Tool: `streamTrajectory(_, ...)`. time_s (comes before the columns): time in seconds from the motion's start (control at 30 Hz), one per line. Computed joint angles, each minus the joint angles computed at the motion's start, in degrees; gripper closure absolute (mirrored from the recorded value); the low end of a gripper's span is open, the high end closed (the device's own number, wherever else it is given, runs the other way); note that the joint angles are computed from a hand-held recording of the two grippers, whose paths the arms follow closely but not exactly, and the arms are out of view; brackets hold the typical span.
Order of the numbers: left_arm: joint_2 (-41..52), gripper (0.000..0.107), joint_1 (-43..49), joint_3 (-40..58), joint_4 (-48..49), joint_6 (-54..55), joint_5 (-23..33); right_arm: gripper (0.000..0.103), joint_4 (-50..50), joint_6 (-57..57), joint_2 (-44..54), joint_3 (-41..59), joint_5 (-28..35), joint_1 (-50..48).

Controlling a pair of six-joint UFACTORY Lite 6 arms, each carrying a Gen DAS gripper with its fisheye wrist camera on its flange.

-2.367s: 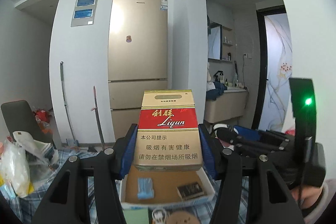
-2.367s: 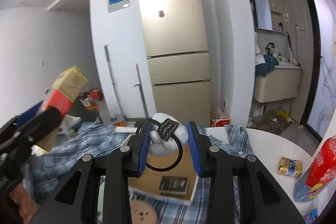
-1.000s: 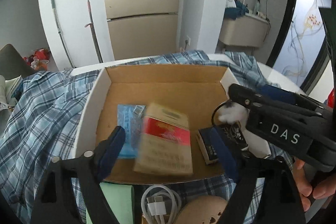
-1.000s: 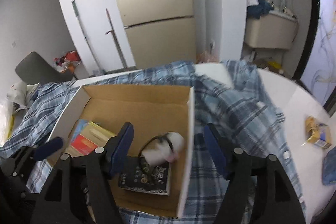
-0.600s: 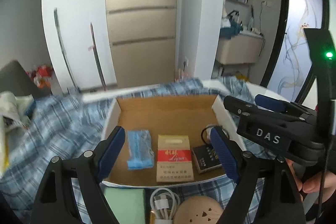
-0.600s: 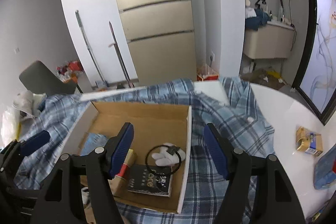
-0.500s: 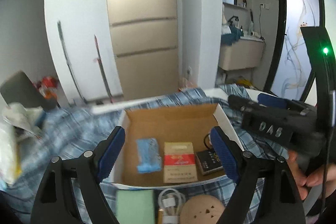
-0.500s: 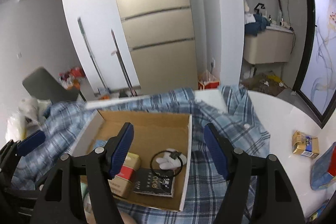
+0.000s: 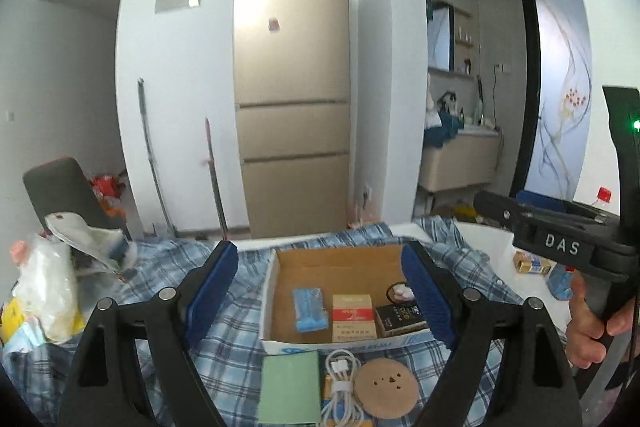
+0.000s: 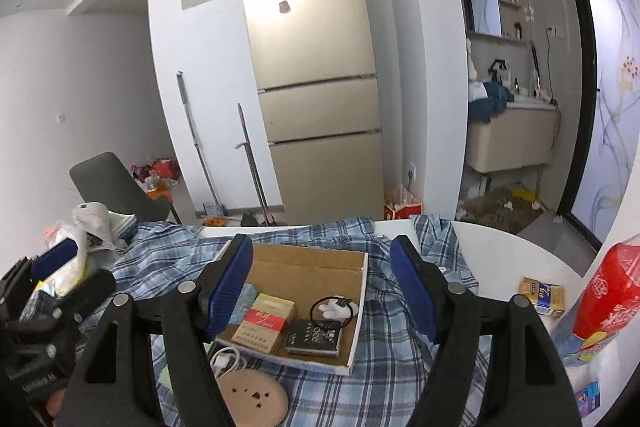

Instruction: Organize soft objects

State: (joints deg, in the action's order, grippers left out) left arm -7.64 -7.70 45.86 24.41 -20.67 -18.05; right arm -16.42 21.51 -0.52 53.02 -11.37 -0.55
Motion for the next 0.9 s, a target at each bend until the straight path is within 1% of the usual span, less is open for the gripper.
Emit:
streamTrajectory(0.03,-1.88,0.015,0.23,-1.76,-2.03,2.05,-0.86,0.032,1.82,-1.64,-1.60,-1.63,-0.48,0.36)
streamTrajectory(0.07,-3.99,0.008,0.68,-3.90,-3.53,3.77,-2.35,0.030,4.48,-4.06,-3.18,-3.45,-1.27,0.88)
streamTrajectory(0.1,-5.54,0.004,1.24,-5.41,-3.92,4.44,-3.46,0.028,6.48,-6.01,-4.30,-4.77,-1.73,1.40)
streamTrajectory(0.17,-8.48,0.004,1.97,-8.59,-6.23,7.08,-5.93,0.027,9.78,-9.31,-5.90,-7.08,-2.73,2.41)
streamTrajectory(0.2,-9.27,0.004,2.61,-9.51,-4.83,5.96,-6.74,0.025,10.95,-10.45,-6.37,-8.13,-3.40,2.95)
streamTrajectory(0.23,-9.83,0.004,3.65,-10.17,-1.47,3.03,-7.46,0.024,11.44,-10.94,-6.67,-9.01,-4.00,3.45)
streamTrajectory(0.33,-9.90,0.004,5.98,-11.60,4.35,-2.06,-10.07,0.015,13.14,-12.62,-6.89,-11.57,-6.62,4.63)
streamTrajectory(0.4,-9.47,0.004,8.07,-13.21,6.67,-3.68,-13.60,0.008,12.19,-11.78,-7.08,-13.93,-9.53,4.83)
streamTrajectory(0.43,-9.13,0.004,9.67,-14.26,8.52,-4.89,-16.33,0.008,12.67,-12.27,-6.71,-14.88,-11.08,5.07)
streamTrajectory(0.57,-6.93,0.004,12.80,-16.43,9.87,-4.99,-22.18,0.006,12.24,-12.70,-4.22,-16.58,-15.43,5.65)
streamTrajectory(0.67,-4.00,0.004,14.15,-17.41,8.00,-3.36,-26.46,0.005,12.23,-12.75,-1.28,-17.38,-19.44,6.17)
streamTrajectory(0.73,-2.18,0.004,14.25,-18.14,4.77,0.14,-28.57,0.005,11.95,-12.58,0.49,-18.34,-22.54,6.31)
streamTrajectory(0.83,1.77,0.004,15.05,-18.16,3.47,2.65,-31.92,0.005,13.73,-15.01,4.17,-18.30,-25.53,7.25)
streamTrajectory(0.9,5.16,0.004,15.00,-17.12,2.73,4.59,-32.14,0.005,14.60,-16.90,6.50,-17.93,-26.49,7.76)
